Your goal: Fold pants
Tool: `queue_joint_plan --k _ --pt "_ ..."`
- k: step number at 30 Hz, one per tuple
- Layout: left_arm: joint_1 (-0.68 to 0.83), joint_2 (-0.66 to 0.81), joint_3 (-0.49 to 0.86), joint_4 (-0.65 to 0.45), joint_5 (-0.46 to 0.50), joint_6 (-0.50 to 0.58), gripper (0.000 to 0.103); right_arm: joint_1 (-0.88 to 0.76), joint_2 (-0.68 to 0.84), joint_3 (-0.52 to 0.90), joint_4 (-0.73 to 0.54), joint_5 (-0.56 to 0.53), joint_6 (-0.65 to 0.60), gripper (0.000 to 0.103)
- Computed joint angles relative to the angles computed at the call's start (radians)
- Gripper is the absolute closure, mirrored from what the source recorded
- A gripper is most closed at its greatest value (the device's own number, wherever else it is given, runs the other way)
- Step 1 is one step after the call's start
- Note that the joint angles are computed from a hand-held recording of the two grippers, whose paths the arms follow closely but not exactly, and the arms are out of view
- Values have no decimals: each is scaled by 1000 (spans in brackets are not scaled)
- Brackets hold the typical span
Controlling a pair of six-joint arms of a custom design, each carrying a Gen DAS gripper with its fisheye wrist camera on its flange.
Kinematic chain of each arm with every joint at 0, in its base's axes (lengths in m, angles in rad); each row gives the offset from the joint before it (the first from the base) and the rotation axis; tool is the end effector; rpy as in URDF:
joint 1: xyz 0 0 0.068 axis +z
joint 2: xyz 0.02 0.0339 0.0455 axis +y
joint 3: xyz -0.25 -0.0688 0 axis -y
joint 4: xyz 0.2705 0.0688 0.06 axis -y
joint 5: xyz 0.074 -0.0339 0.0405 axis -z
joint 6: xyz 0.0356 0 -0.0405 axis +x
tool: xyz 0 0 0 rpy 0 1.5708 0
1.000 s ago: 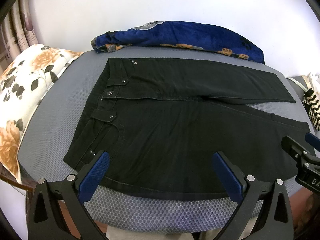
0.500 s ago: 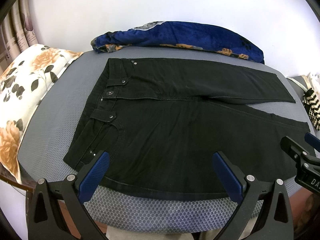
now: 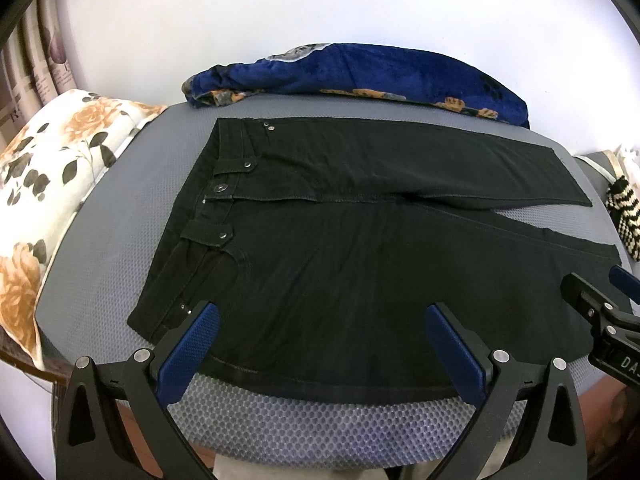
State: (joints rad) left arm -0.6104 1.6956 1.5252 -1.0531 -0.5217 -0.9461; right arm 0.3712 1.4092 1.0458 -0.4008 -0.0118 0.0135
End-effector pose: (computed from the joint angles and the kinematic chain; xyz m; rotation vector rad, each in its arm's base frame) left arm 0.3081 -0.1939 0.2762 -0.5394 2.4743 0.1693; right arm 0.3102 0.1212 0.2443 -0.4228 2.3056 0.2048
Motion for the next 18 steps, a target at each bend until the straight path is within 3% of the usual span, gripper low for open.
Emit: queue_joint_plan --k 10,15,18 --pt "49 -13 -13 45 8 53 1 -19 57 51 -10 -7 9 1" --pt "137 -53 -47 110 48 121 3 -64 114 116 -17 -94 1 1" --pt "221 -80 -63 154 87 179 14 -99 145 151 2 -192 3 1"
